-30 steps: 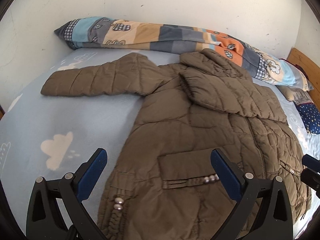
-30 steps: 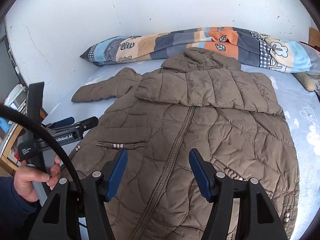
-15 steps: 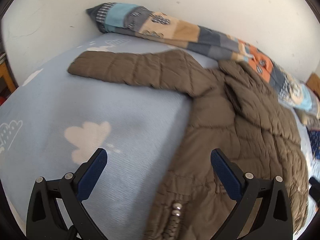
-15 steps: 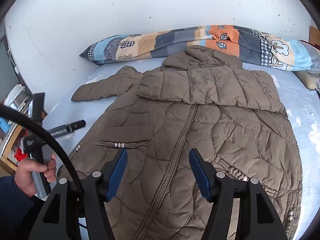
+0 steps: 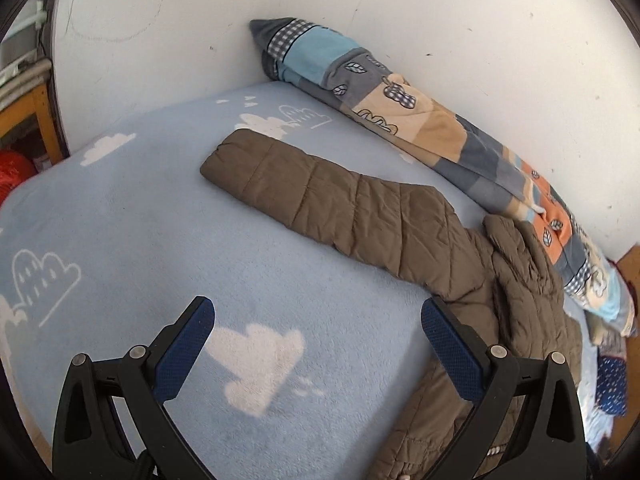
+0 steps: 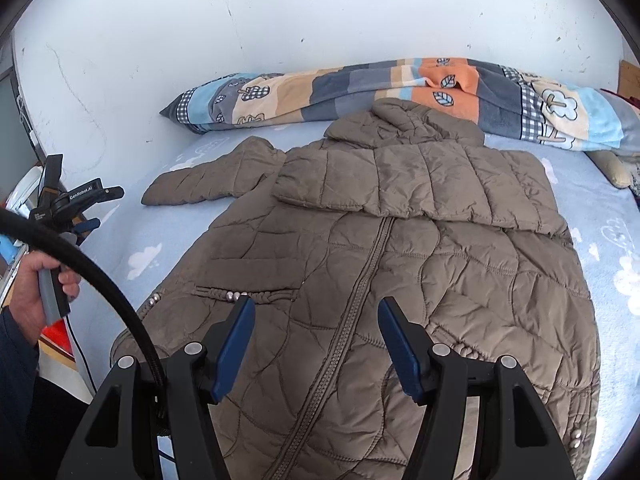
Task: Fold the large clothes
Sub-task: 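Reach the left gripper to the other sleeve cuff and grasp it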
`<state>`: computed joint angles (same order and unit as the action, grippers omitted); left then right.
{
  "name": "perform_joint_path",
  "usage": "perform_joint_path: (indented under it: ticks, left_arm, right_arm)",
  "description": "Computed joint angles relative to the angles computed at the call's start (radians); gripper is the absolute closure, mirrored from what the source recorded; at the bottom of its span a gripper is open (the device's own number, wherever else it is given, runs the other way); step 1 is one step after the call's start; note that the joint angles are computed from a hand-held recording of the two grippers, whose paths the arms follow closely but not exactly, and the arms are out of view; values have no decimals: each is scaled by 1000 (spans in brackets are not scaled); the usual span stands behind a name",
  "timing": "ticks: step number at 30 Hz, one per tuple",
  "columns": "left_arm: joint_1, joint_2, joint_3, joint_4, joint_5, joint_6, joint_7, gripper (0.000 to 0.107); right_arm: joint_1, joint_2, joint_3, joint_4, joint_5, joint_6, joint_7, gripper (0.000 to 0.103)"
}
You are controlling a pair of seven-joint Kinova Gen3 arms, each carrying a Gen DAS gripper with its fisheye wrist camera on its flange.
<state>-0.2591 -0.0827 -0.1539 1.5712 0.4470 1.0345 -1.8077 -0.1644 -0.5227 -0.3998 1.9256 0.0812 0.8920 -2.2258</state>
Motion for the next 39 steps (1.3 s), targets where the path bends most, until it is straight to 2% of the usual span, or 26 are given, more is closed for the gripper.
perform_joint_path:
  ticks: [3, 6, 11, 14, 16, 20, 22, 29, 39]
  left_arm:
    - [-32, 60, -30, -51, 62, 33, -31, 5]
    - [-90, 146, -27, -120, 122, 79, -37, 5]
    - [-186, 279, 8, -213, 189, 95, 42, 5]
    - [-249, 356, 40, -256, 260, 98, 83, 7]
    - [-292, 416, 68, -293, 307, 116, 116, 18]
    - [-339, 514, 118, -361, 328, 127, 189, 22]
    - [-364, 546, 150, -370, 348, 113, 188, 28]
    - [-421, 619, 223, -384, 419, 81, 147, 29]
    - [-424, 661, 264, -389, 463, -25, 72, 29]
  right_arm:
    - [9, -2, -8, -6, 17, -1, 1, 35]
    - [5, 2, 1, -5, 15, -4, 7, 35]
    - [-7, 12, 24, -2, 6, -5, 22, 35]
    - [-9, 18, 38, 1, 2, -11, 29, 35]
    - [-13, 26, 50, 4, -5, -15, 34, 35]
    - [-21, 37, 73, 11, -19, -23, 44, 35]
    - [-24, 43, 80, 13, -24, -25, 47, 35]
    - [-24, 62, 85, 24, -24, -31, 48, 35]
    - [-30, 76, 98, 39, -18, -36, 47, 35]
